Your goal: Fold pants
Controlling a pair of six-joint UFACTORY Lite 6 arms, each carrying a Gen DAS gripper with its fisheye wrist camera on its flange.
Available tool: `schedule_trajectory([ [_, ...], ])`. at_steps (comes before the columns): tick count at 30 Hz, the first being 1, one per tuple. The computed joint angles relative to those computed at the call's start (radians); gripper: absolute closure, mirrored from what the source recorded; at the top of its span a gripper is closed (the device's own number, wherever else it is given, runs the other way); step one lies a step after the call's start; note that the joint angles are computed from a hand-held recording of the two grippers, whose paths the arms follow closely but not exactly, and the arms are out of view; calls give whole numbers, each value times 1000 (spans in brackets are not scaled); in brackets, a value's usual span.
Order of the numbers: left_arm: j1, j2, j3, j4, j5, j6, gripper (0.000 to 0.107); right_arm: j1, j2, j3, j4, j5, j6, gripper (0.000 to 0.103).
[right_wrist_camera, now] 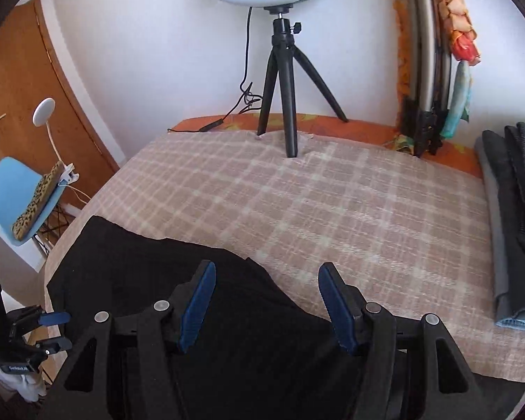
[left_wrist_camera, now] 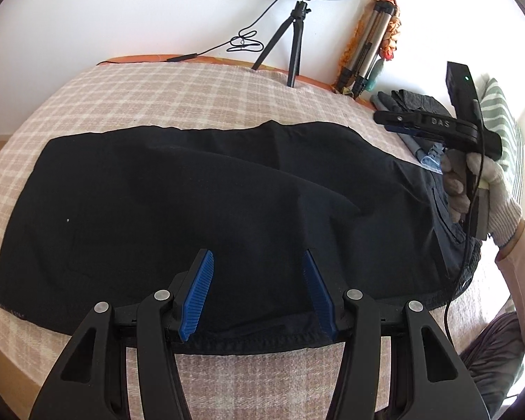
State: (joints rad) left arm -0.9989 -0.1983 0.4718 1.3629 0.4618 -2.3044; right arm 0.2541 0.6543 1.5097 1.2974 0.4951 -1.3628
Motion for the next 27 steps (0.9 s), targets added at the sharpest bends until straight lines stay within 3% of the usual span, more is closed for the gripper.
schedule_trajectory([
  [2,-19,45,19,-3,2,17,55,32,92,107,-57,26,91,39],
  [7,-32,79,15,12,-6,5,55,102,224,259,-304,-33,317,39],
  [11,-31,76,-2,44,-17,-27,55,82,287,337,-253,39,300,42],
  [13,-33,82,0,53,-14,-34,55,81,282,328,-258,30,294,72],
  [14,-33,86,1,60,-15,-39,55,81,272,314,-242,29,267,78],
  [15,-28,88,0,77,-19,-52,55,81,254,287,-204,27,220,93],
  [16,-25,88,-5,95,-22,-71,55,86,228,253,-165,10,173,100],
  [20,-49,90,-30,155,-6,-146,55,117,146,167,-71,-193,59,103],
  [23,-79,88,-48,163,18,-170,55,78,188,240,-153,-78,186,98],
  [25,-76,51,-76,168,11,-197,55,74,141,192,-104,-79,141,77],
  [27,-76,-8,-112,127,32,-190,55,81,87,141,-90,-89,113,73],
])
